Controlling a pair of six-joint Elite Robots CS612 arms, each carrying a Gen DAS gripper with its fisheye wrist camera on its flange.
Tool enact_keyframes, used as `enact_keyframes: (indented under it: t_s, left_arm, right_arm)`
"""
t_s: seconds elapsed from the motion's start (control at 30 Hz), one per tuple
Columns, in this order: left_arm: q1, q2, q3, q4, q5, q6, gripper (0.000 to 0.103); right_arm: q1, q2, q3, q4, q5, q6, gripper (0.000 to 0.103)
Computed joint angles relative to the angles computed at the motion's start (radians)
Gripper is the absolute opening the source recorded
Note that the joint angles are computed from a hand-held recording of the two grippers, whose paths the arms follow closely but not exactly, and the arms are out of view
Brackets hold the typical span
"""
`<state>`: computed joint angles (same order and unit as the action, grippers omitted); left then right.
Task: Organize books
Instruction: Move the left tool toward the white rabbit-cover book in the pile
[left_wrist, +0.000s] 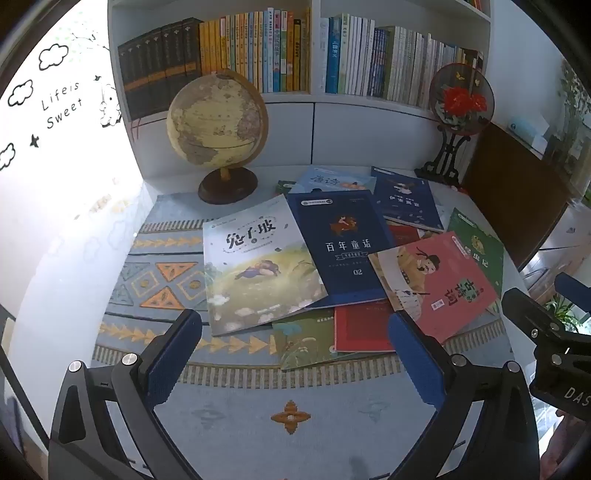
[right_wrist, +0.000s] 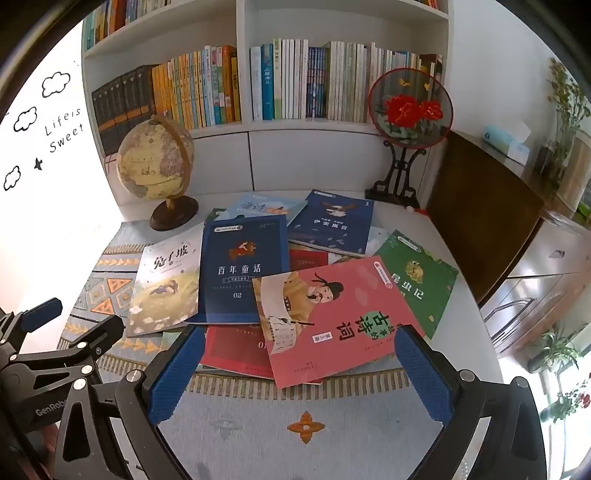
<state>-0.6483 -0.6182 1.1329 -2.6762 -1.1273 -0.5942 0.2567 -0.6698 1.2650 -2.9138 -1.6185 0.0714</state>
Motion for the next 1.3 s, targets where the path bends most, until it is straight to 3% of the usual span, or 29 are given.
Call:
enact_keyframes:
  t_s: [1.3]
  left_arm:
    - [0.004,0.002,0.0,0.012,-0.015,-0.032,0.101]
  right_arm:
    - [-0.006,0.007,0.002,-0.022,0.018,0.01,0.102]
